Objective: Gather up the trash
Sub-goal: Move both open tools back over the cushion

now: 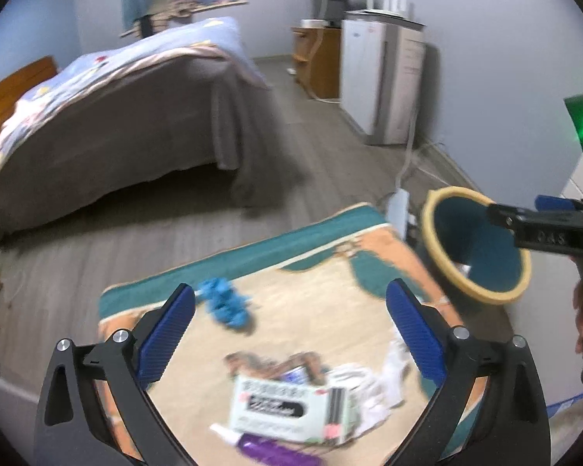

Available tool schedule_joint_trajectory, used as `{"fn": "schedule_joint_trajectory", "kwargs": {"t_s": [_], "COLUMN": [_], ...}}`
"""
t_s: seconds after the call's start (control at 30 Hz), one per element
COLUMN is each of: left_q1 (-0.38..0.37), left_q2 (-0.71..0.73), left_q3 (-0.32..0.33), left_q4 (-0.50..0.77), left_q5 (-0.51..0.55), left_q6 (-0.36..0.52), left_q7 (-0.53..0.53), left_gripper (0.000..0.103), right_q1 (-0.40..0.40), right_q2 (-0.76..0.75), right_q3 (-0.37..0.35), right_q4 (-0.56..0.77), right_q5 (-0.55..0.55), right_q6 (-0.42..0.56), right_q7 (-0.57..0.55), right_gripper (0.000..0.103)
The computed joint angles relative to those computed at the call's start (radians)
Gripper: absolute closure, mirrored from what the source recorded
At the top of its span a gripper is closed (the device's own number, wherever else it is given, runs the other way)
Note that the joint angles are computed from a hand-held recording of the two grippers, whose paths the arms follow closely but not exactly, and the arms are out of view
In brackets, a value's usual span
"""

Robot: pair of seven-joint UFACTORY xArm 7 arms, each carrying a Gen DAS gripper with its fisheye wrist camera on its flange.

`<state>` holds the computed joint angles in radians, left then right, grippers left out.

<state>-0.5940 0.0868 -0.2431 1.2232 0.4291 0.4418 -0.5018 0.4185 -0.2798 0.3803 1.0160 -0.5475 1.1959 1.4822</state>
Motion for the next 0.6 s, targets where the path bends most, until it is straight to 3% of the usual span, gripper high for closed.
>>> {"fn": "schedule_joint_trajectory", "kwargs": {"t_s": [0.2,0.4,0.6], "left_q1": [0.049,0.103,0.15], "left_q2": [-0.058,-0.098,-0.113], "left_q3": [0.016,0.02,0.015], "left_q4": [-0.086,-0.146,-0.174], "left_q5": [-0.017,-0.032,0.113], "left_q6": [-0.011,-0.019,0.0], "left_q7": [-0.045,-0.022,-0.101], "left_gripper": [0.005,0.005,0.005], "right_q1": [0.052,0.117,0.158], "right_q2": [0.132,0.24,0.292], "right_q3": [0.005,-0.027,-0.069], "right_q4": [0.103,0.183,0.199], "right_q5": [-0.014,-0.026,-0.045], "right_q6": [-0.022,-0.038,-0.076], "right_q7": [-0.025,-0.016,-0.003], "right_gripper": [0.006,0.006,0.006]}}
